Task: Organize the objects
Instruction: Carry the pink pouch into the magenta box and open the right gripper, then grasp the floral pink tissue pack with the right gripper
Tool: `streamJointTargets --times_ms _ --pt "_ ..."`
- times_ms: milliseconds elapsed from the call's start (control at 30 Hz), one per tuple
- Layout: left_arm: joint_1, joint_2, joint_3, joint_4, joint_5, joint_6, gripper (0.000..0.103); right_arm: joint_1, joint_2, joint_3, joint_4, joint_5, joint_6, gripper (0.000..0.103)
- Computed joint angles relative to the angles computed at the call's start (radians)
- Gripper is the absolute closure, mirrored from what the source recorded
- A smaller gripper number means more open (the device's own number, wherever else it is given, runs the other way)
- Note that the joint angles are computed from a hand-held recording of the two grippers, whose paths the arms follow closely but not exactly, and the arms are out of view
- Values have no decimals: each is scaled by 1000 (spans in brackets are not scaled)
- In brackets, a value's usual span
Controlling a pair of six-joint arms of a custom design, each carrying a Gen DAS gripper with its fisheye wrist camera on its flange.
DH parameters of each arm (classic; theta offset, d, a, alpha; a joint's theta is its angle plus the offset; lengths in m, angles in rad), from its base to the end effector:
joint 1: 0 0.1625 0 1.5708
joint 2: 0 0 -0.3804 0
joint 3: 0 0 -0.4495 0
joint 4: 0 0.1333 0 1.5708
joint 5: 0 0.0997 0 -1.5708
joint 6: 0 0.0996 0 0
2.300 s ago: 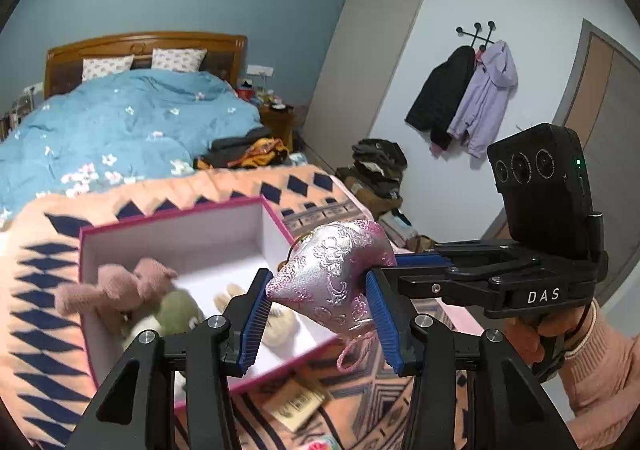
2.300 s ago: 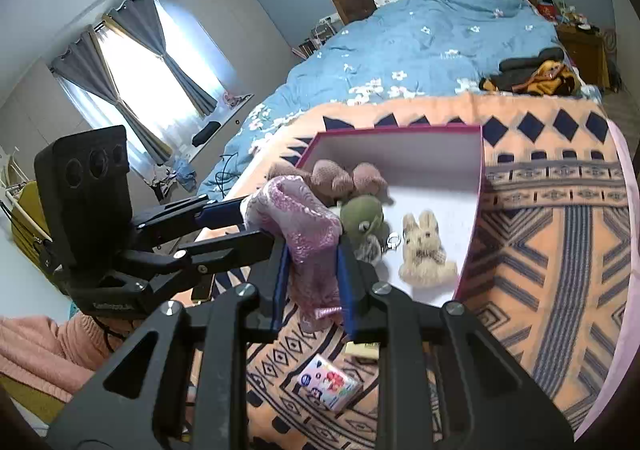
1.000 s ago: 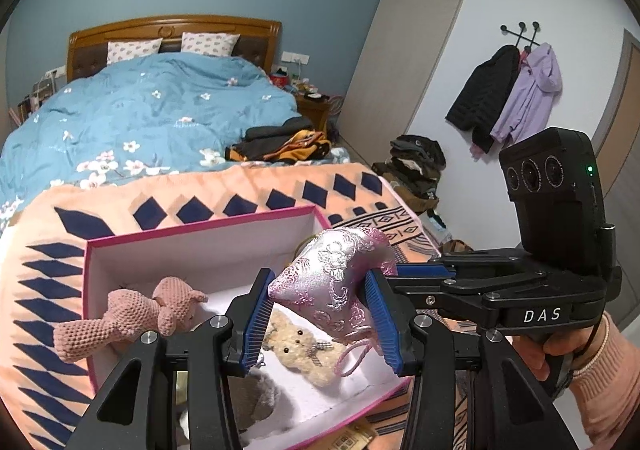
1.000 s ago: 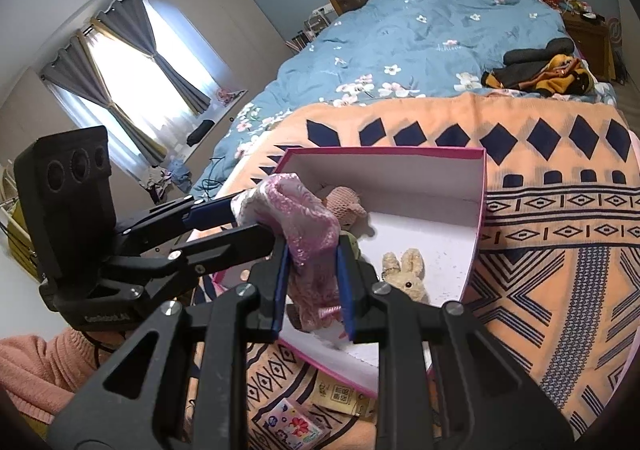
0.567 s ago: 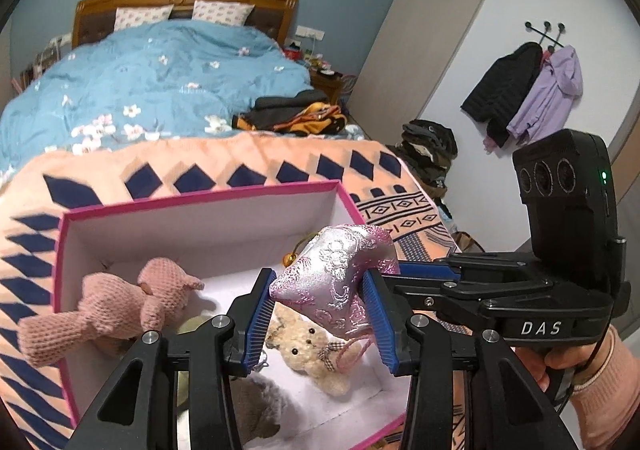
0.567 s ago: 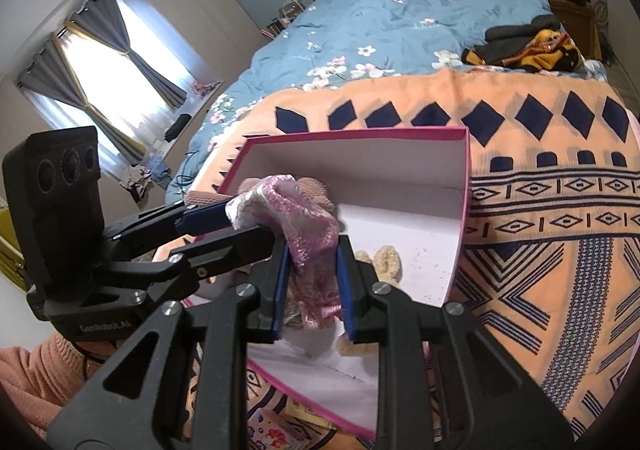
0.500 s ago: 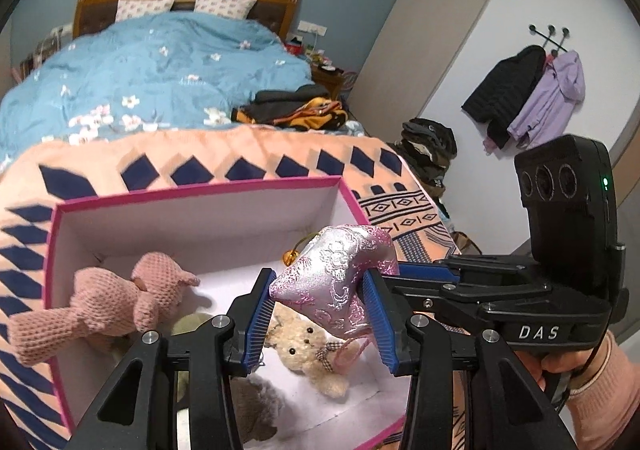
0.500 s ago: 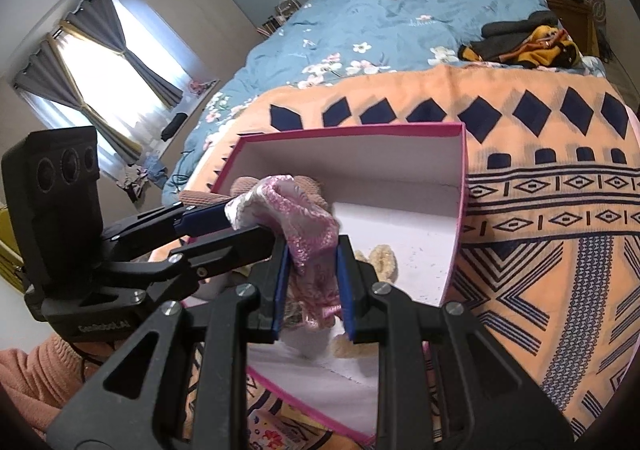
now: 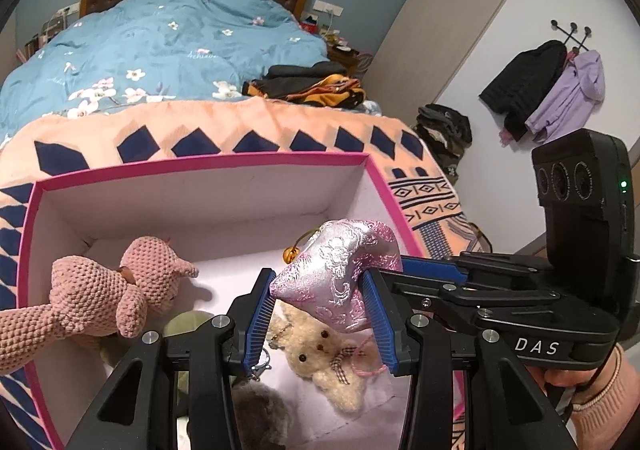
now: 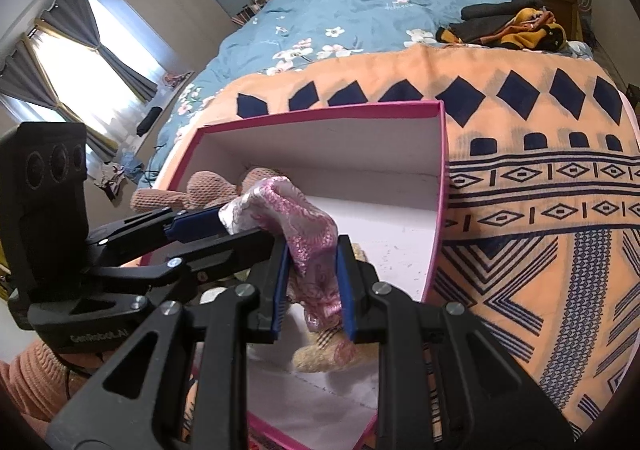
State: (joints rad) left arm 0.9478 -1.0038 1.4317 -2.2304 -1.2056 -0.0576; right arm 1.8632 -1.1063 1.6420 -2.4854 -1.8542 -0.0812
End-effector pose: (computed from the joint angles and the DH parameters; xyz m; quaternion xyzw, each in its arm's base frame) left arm -0.2898 -0.6928 0.2292 0.2523 0.9439 -0.1674 0.1321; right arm 0.2984 -0.6255 0.2212 0.1544 -0.9603 0.2000 0.1183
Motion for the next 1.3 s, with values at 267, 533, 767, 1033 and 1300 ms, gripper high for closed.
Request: streamJointTargets --times_ms 267,533,767,1033,1300 --pt "3 -1 13 14 32 -27 58 3 20 -6 -23 -67 17 75" --pt "-8 -53 77 -25 61 -23 48 5 3 12 -54 -76 23 75" --pt "-47 -151 209 -145 123 24 21 22 -56 69 -53 -4 -10 74" --pt "-94 -298 362 -204 178 9 6 49 -206 238 -93 127 -37 65" --pt "-133 -458 525 -120 149 15 6 47 -351 428 -42 175 20 64"
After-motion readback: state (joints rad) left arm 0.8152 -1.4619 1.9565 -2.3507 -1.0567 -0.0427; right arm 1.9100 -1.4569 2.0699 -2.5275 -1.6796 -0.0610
